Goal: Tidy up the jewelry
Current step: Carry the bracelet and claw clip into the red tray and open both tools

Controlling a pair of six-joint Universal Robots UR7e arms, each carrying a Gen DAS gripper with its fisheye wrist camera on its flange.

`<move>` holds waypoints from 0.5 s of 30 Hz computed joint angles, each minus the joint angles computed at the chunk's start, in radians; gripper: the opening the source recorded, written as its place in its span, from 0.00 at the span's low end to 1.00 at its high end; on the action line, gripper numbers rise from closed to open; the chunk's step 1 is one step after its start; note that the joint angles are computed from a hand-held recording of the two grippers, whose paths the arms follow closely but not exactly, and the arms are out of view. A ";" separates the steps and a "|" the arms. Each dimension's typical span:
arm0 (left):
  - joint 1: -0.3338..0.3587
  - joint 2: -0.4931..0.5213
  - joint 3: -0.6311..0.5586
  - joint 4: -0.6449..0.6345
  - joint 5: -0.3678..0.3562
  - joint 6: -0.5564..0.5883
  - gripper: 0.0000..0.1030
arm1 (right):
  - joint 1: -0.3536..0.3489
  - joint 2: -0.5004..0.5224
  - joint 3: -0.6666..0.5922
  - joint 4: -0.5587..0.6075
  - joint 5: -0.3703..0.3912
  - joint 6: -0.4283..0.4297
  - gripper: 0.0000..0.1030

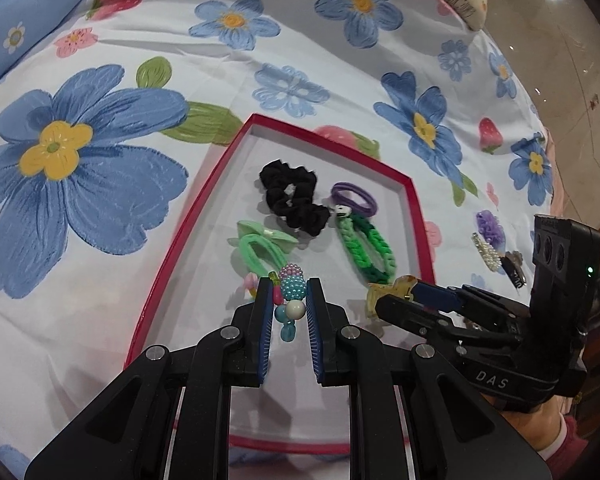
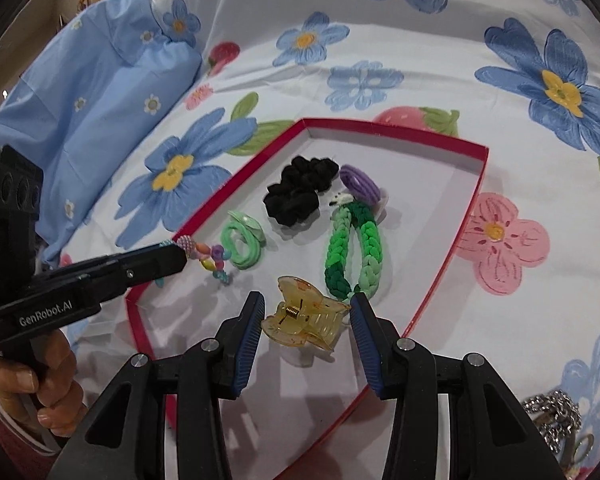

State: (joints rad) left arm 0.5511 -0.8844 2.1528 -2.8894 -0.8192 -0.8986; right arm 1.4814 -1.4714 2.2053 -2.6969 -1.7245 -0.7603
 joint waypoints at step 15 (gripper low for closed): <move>0.032 0.017 -0.014 0.035 -0.020 -0.014 0.14 | 0.032 0.062 0.005 -0.110 -0.086 -0.079 0.46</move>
State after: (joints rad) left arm 0.5835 -0.8671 2.1389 -2.8543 -0.8388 -0.9129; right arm 1.5137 -1.4093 2.2099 -2.8067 -1.8100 -0.8390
